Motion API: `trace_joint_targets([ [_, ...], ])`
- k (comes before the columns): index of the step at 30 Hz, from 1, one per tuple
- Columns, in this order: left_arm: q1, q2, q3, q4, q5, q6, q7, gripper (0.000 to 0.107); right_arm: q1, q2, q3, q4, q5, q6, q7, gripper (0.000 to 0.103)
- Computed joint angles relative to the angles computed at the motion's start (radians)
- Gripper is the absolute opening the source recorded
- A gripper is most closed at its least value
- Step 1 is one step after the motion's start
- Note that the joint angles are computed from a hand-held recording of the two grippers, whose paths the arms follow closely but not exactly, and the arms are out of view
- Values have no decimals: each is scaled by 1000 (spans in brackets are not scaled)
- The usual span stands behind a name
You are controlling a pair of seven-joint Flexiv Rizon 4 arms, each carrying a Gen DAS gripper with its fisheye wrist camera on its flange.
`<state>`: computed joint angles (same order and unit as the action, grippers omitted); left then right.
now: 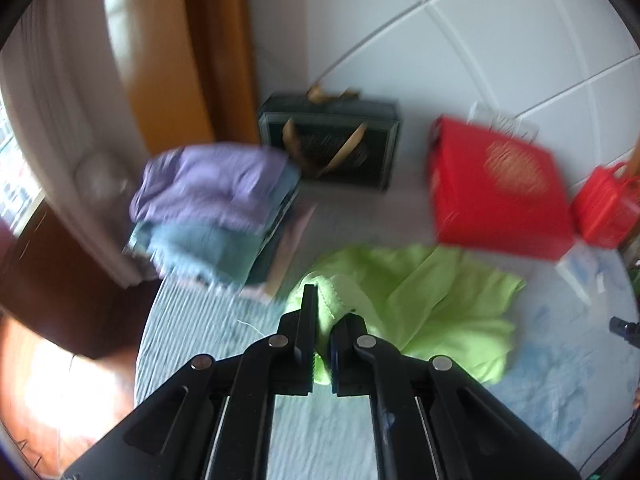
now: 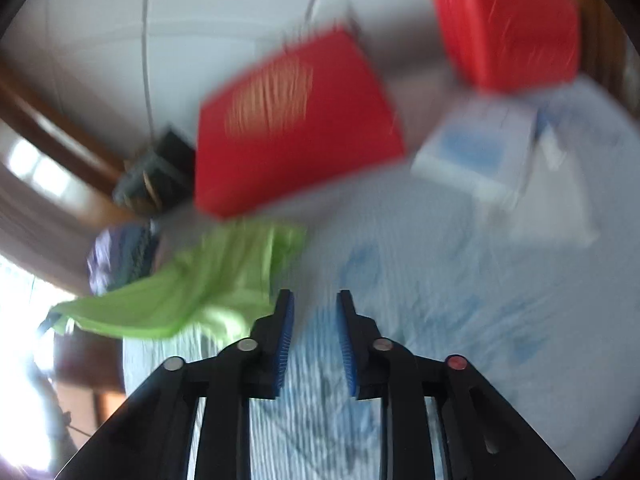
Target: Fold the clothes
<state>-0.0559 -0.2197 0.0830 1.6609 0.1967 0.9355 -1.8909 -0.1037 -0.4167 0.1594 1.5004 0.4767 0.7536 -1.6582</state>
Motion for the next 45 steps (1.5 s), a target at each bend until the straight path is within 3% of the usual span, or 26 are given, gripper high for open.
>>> trace_joint_targets([
  [5,35,13,14,104,-33,32,26,5,82,-99,24,-19,-29,0,59,37],
  [9,70,9,14,140,-80,75,84,5,146,-211,27,-103,-88,10,141,47],
  [11,83,-1,14,140,-102,81,113,5,172,-275,25,-162,-128,7,181,61],
  [13,95,-13,13,139,-125,88,141,5,186,-326,31,-224,-160,-25,218,68],
  [16,108,-27,13,141,-160,97,178,5,213,-374,24,-274,-215,-55,275,70],
  [18,112,-34,15,136,-170,98,196,5,197,-394,59,-310,-209,-124,265,44],
  [19,112,-38,15,131,-173,96,202,5,194,-400,70,-324,-208,-157,252,6],
  [21,114,-51,15,115,-182,91,217,5,214,-391,62,-315,-240,-171,222,7],
  [24,113,-70,8,81,-201,84,234,5,208,-343,58,-291,-241,-117,191,7],
  [30,113,-123,-25,-86,-286,87,260,5,110,-195,69,-326,-134,22,146,7],
  [34,83,-115,-21,-188,-283,141,223,5,95,-42,17,-286,-153,233,149,7],
  [36,84,-83,-38,-169,-316,183,239,5,64,44,20,-229,-138,322,107,7],
  [40,59,23,-67,-12,-366,286,311,5,-8,235,37,-59,-56,405,-66,7],
  [45,-3,128,-50,241,-294,318,315,5,-62,457,4,229,97,315,-305,7],
])
